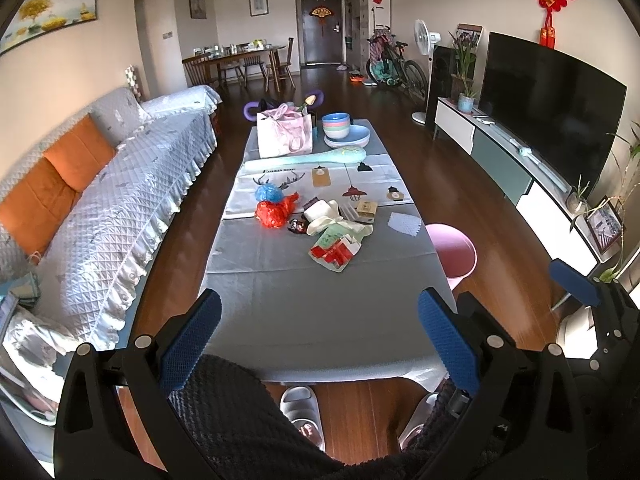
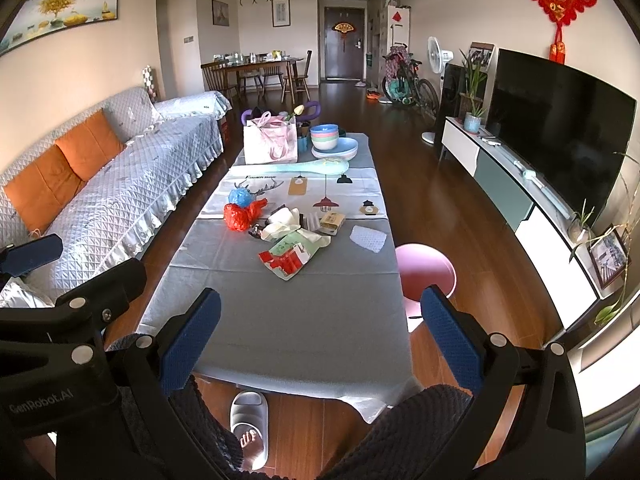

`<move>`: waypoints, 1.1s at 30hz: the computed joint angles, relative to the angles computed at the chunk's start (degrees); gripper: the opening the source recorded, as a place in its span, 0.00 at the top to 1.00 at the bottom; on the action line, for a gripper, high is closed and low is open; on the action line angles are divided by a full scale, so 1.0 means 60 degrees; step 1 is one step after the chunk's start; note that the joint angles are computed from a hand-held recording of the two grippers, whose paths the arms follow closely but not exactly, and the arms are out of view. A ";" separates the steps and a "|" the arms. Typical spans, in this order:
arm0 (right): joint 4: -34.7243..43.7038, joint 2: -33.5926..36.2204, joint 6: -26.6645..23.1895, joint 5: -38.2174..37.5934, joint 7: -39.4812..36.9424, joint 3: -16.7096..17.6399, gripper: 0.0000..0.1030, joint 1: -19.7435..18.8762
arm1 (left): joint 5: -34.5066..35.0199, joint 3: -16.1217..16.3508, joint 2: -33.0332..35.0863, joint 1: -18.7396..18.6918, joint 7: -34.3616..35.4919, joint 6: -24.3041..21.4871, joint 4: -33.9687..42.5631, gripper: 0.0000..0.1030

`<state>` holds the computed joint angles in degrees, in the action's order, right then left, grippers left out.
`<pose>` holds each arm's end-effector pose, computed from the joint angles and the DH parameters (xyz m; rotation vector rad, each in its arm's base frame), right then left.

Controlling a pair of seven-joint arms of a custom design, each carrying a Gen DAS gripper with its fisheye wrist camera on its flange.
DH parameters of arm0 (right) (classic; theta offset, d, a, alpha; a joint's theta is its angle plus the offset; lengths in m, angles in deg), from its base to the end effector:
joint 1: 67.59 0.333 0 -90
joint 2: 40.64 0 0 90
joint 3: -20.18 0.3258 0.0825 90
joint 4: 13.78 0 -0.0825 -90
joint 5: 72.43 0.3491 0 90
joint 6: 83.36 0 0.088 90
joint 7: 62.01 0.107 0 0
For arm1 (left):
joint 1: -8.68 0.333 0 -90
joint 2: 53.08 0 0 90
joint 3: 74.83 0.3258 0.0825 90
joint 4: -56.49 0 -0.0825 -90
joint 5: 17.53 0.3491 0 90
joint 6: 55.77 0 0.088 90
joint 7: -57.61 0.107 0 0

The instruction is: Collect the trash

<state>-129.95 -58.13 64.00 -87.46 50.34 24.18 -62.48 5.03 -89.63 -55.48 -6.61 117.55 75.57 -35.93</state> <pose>0.4693 0.0856 0.6918 -1.6441 1.7583 -0.8073 0.4826 -0.2745 0.7231 -1.6111 1.8824 -0.7677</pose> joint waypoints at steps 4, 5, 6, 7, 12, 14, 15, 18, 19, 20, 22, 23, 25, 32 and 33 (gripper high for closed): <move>0.0011 0.0037 0.0013 0.0066 -0.0036 -0.0023 0.05 0.0014 | -0.0163 0.0028 0.0031 0.0007 0.0099 0.0025 -0.0013 0.07; -0.0032 0.0037 0.0039 0.0044 -0.0006 -0.0007 0.05 0.0005 | -0.0222 0.0036 0.0042 0.0010 0.0140 0.0014 -0.0004 0.07; -0.0056 0.0045 0.0054 0.0025 0.0012 0.0002 0.05 -0.0001 | -0.0261 0.0041 0.0073 0.0012 0.0169 0.0003 0.0010 0.07; -0.0067 0.0062 0.0055 0.0007 0.0030 0.0010 0.05 -0.0007 | -0.0275 0.0046 0.0091 0.0013 0.0180 -0.0007 0.0014 0.07; -0.0186 0.0121 0.0098 0.0398 -0.0171 -0.0164 0.05 0.0120 | -0.0381 0.0072 0.0139 0.0002 0.0256 0.0164 -0.0116 0.07; -0.0262 0.0172 0.0191 0.0341 -0.0161 -0.0136 0.05 0.0066 | -0.0368 0.0086 0.0125 0.0016 0.0330 0.0344 -0.0256 0.07; -0.0251 0.0237 0.0212 0.0266 -0.0154 -0.0120 0.05 0.0026 | -0.0221 0.0072 0.0162 0.0014 0.0259 0.0383 -0.0289 0.07; -0.0361 0.0334 0.0346 0.0178 -0.0126 -0.0111 0.05 -0.0005 | 0.0178 0.0091 0.0343 0.0017 -0.0112 0.0627 -0.0470 0.07; -0.0495 0.0403 0.0532 0.0157 -0.0116 -0.0127 0.05 -0.0012 | 0.0084 0.0131 0.0397 0.0035 -0.0040 0.0833 -0.0597 0.07; -0.0556 0.0483 0.0644 0.0153 -0.0140 -0.0150 0.05 -0.0013 | -0.0009 0.0167 0.0480 0.0054 0.0031 0.1002 -0.0680 0.07; -0.0752 0.0743 0.1103 0.0187 -0.0190 -0.0228 0.05 -0.0012 | -0.0050 0.0276 0.0731 0.0126 0.0086 0.1781 -0.1001 0.07; -0.0845 0.0882 0.1417 0.0309 -0.0301 -0.0313 0.05 0.0021 | 0.0024 0.0343 0.0897 0.0167 0.0048 0.2271 -0.1163 0.07; -0.0983 0.1321 0.2085 0.0784 -0.0706 -0.0551 0.05 0.0112 | -0.0018 0.0459 0.1293 0.0229 -0.0026 0.3005 -0.1279 0.07; -0.0229 0.3472 0.3803 -0.0435 -0.0219 -0.1037 0.05 -0.0004 | 0.0798 0.1475 0.3502 -0.0164 -0.0950 0.5835 -0.0652 0.07; -0.0043 0.3857 0.4317 -0.1314 0.0543 -0.1342 0.05 0.0091 | 0.0645 0.1440 0.3728 -0.0082 -0.0749 0.6371 -0.0621 0.07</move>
